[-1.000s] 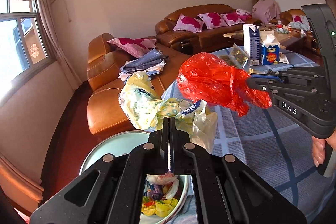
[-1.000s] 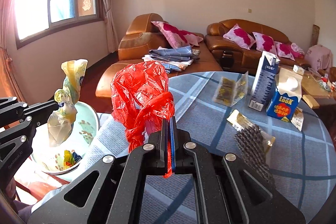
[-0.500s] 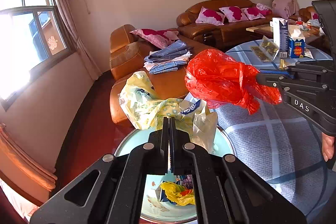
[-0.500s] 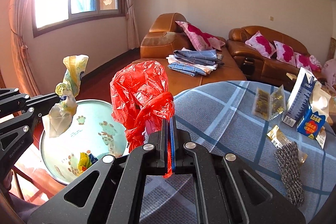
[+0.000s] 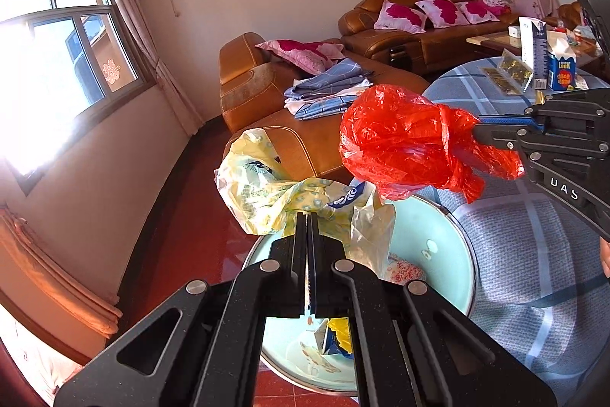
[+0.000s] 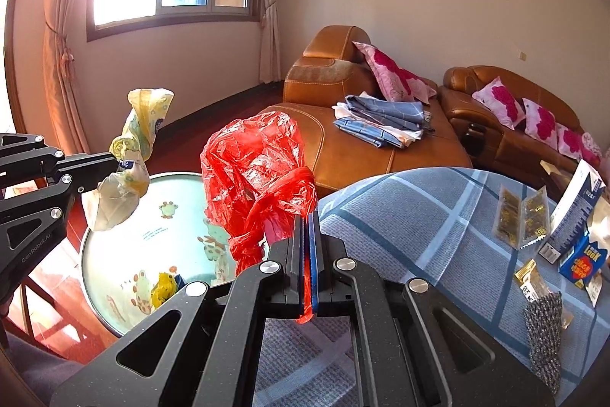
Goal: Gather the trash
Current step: 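Carry the red bag and yellow-green bag over the light blue bin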
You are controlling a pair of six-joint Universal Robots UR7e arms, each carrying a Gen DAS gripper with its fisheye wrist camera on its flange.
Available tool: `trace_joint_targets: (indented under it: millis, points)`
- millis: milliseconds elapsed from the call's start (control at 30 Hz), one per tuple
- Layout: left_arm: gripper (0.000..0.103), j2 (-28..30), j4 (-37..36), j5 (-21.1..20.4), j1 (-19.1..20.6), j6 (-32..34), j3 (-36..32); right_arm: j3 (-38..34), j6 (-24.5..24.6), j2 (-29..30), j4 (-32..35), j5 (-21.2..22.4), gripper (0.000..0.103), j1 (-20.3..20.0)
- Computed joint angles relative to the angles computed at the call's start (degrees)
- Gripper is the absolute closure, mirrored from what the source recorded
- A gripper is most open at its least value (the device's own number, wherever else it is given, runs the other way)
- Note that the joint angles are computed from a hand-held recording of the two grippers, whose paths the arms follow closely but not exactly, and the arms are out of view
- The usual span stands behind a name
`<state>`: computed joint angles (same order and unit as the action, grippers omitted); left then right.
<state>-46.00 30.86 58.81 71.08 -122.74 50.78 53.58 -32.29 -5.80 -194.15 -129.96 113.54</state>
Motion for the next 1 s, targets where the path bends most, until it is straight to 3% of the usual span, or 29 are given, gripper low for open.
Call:
trace_joint_targets:
  millis: [1000]
  points:
    - [0.103, 1.62, 2.59, -2.05, 1.21, 1.66, -3.25, -3.25, -5.22, 2.28, 4.78, 0.85, 0.1, 0.39]
